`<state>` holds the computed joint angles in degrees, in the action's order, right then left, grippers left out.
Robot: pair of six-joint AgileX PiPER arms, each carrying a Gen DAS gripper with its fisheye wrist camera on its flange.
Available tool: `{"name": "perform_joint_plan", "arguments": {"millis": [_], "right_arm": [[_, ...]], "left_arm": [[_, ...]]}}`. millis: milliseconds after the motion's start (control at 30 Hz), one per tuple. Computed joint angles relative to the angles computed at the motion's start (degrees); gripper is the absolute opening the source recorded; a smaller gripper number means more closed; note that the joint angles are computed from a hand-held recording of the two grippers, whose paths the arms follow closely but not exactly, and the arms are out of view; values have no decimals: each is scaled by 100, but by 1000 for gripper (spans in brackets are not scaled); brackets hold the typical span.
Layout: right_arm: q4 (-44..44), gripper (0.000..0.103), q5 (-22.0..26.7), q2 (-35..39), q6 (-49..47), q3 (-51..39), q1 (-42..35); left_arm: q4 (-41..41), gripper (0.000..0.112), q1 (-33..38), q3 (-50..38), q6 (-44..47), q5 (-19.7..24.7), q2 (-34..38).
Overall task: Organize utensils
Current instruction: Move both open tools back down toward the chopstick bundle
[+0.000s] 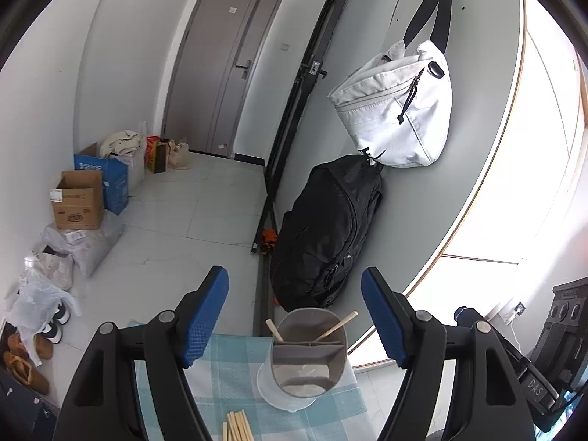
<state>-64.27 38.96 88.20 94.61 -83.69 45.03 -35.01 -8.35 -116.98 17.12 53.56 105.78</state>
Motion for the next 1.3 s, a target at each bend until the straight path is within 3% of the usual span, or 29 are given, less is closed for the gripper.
{"name": "perform_joint_plan", "arguments": {"millis": [100,333,500,800,933,1033,1233,1300], "right_arm": [[-57,77,163,-49,92,24,242],[-317,82,437,-22,331,122,767],[-572,83,607,178,495,318,1117],[-743,88,519,605,1156,848,1336],[-781,94,349,703,1395,1071,1255],[-628,95,146,776,1406,1123,1090],[-279,99,-284,905,1419,1134,738],[-121,99,-448,938,1322,1117,612]], "left_arm": [[-68,82,96,418,78,-64,-321],[-305,83,274,1507,684,-257,-1024],[-485,97,386,2665,1076,-988,-1540],[-481,98,363,4317,2069,-2233,-1819],[-55,98,393,4364,1874,-2038,-1474],[873,98,302,4182,1117,-1863,-1026],[1862,97,138,3386,368,-771,66],[2284,98,8,3267,124,-635,250]]}}
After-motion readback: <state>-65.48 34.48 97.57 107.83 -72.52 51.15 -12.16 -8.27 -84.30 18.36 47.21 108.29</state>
